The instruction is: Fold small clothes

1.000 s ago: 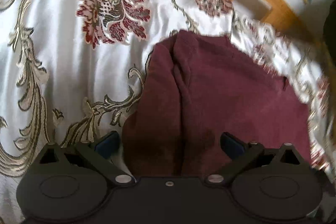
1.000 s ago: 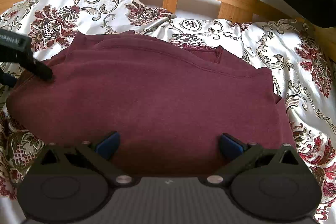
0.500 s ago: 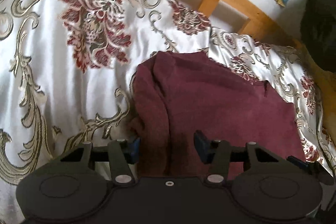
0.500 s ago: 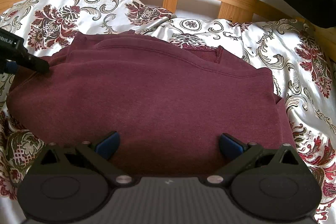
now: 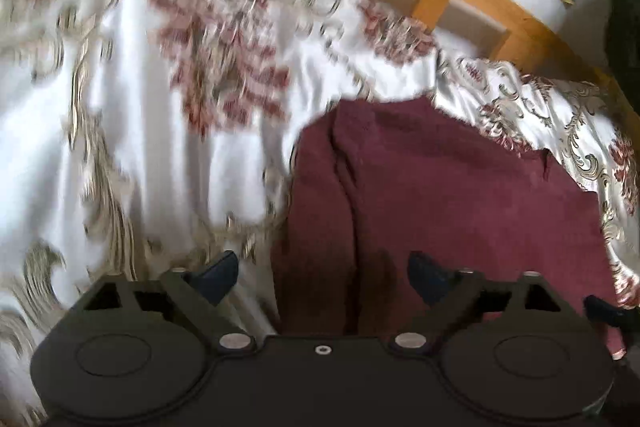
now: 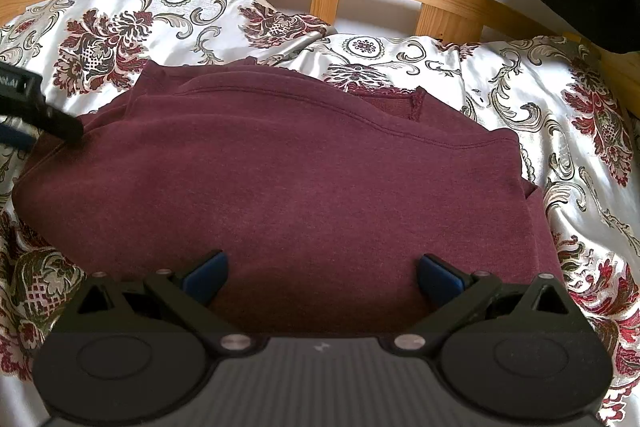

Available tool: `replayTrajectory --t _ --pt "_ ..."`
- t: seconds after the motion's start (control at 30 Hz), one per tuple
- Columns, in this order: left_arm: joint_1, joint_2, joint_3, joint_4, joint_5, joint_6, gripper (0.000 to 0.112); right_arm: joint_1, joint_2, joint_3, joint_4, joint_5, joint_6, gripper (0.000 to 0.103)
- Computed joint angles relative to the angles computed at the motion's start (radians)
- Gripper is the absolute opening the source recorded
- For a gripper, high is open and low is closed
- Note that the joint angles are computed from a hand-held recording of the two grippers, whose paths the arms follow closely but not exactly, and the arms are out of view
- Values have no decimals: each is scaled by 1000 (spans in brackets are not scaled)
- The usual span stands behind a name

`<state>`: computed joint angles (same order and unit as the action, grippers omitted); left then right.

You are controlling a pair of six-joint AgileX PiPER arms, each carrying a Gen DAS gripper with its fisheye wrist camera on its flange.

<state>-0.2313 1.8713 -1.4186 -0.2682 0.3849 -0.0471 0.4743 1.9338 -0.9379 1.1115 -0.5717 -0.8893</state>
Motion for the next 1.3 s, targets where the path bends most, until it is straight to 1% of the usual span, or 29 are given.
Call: replayTrajectory --t 0.03,0.07,0.13,0.2,0.23,0.3,0.37,0.4,0.43,0.5,0.53,0.6,0.63,0.7,0.77,0.9,0.97,1.0,1.07,1.13,1.2,1.3 --pt "-2 3 4 -31 -26 55 94 0 0 0 0 0 0 103" --pt "5 17 -11 -95 -25 134 94 0 0 0 1 0 -1 103" --pt "17 59 -71 -155 35 193 93 1 0 0 1 0 -2 103" --pt "49 98 -116 -266 110 266 87 3 0 -1 5 -2 -4 103" --pt "59 99 -110 -311 119 286 87 3 0 -1 6 -1 -6 103" --pt "86 88 -78 -459 113 381 87 3 0 -2 10 -1 -11 103" --pt "109 84 -64 -599 136 475 87 6 2 -3 16 -5 -17 103" --pt "118 83 -61 -650 154 511 87 6 2 -3 16 -4 -20 103" --pt "119 85 -64 -661 169 516 88 7 0 -3 18 -4 -23 103" --pt "104 86 -77 -599 180 473 88 6 -1 -2 20 -2 -25 103" --pt "90 89 -86 -542 176 433 88 5 -1 -3 19 -1 -25 103" --pt "68 109 -123 -406 194 331 87 5 -2 -3 23 1 -29 103" --pt "68 113 -126 -388 199 322 86 5 -2 -3 24 1 -30 103" --pt "74 111 -117 -403 192 337 83 6 -3 -4 27 1 -31 103" --pt "84 110 -113 -425 192 353 70 6 -3 -5 30 1 -36 103" --pt "87 105 -112 -405 195 322 58 10 -6 -8 54 2 -66 103" --pt "85 96 -104 -412 197 332 42 11 -13 -10 77 9 -99 103" --pt "82 88 -97 -414 194 336 38 10 -17 -15 93 17 -121 103" --pt "66 67 -73 -394 165 335 27 4 -28 -21 133 38 -170 103" --pt "43 43 -47 -348 118 294 20 -4 -40 -31 185 66 -231 103" --pt "19 18 -31 -325 80 263 17 -14 -51 -46 249 98 -313 103" --pt "-27 0 -70 -200 78 174 15 -36 -76 -68 373 145 -501 103"
